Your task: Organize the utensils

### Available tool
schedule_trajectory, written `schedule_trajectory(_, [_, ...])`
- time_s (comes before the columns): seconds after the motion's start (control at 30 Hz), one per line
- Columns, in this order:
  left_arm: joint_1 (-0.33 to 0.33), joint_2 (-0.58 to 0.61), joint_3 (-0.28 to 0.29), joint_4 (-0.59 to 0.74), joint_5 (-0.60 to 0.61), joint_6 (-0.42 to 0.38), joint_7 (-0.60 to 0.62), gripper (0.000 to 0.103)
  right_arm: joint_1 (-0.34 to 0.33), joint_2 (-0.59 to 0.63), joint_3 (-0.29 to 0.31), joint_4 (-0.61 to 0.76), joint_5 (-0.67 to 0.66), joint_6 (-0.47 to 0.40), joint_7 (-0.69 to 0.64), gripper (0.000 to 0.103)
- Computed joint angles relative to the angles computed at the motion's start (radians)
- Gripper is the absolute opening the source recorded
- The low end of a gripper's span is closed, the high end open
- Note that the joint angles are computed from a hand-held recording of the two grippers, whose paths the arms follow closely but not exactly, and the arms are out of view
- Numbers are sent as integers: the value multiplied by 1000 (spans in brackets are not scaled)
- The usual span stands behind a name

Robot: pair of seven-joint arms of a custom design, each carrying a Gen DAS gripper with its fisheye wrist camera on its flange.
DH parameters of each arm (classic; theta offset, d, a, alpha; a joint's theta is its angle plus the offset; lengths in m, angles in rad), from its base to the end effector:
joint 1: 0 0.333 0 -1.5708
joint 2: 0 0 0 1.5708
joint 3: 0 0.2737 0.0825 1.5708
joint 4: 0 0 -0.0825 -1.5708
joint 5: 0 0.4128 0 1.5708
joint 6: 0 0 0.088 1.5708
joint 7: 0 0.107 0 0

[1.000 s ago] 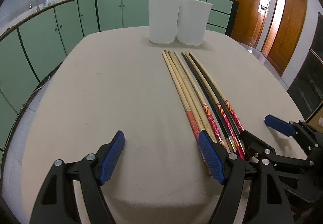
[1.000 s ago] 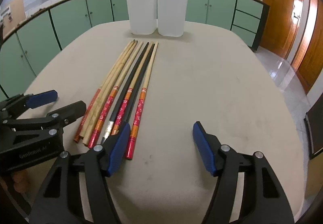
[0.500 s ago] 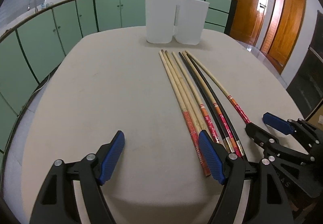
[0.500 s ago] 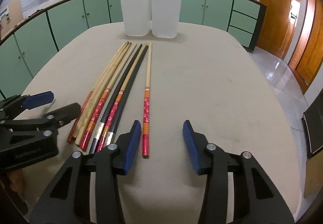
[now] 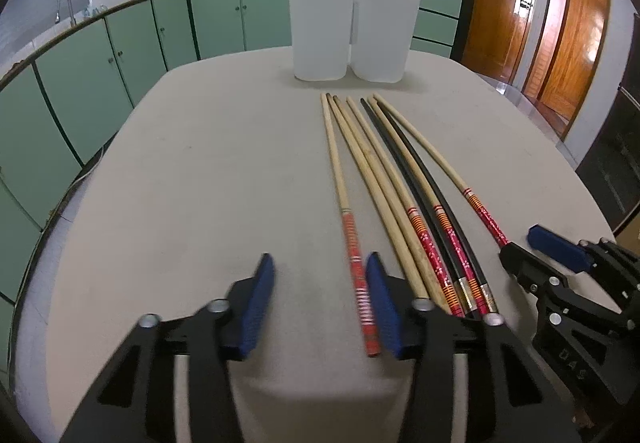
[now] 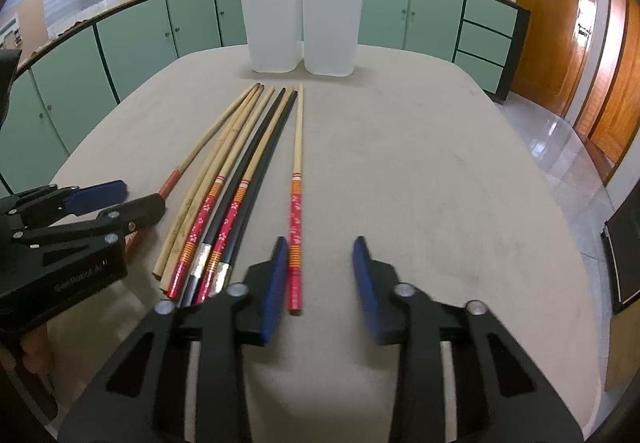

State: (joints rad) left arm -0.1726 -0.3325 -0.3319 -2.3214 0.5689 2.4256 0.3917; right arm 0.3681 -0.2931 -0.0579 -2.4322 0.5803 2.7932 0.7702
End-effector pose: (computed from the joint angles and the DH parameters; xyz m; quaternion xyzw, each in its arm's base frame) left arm 0.4602 -0.2567 0.4578 -0.7613 0.5560 -0.2036 0.2645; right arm 0.5060 0.1353 0.4278 -0.8311 0.4254 -0.1659 0.3173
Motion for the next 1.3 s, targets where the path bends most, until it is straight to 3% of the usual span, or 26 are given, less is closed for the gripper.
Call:
schedule_trajectory(0.17, [-4, 9, 1, 6, -6, 16, 10, 8, -12, 1, 5, 7, -14, -17, 28, 7])
schedule_trajectory(0.53, [22, 5, 12, 7, -7, -12, -36, 6, -49, 70, 17, 71, -48, 4, 127, 5])
schedule_trajectory(0.7, [30, 36, 27, 32, 1, -1, -26, 6, -57, 128, 16, 150, 7, -52, 100, 8])
schedule_trajectory(0.77, [30, 24, 34, 20, -7, 15, -22, 9, -58, 115, 13, 139, 58, -46, 55, 16])
schedule_trajectory(0.83, [28, -10, 35, -12, -11, 39, -16, 29, -54, 89, 5, 114, 114, -30, -6, 30])
schedule_trajectory(0.87, [30, -31, 30, -30, -6, 42, -17, 32, -47, 70, -5, 97, 150, -29, -47, 36])
schedule_trajectory(1.07, [21, -137, 6, -121, -55, 42, -12, 42, -43, -32, -34, 0, 208, -69, -121, 36])
schedule_trajectory(1.3, [39, -123, -30, -114, -49, 28, -42, 44, -28, -40, -36, -18, 187, -46, -103, 36])
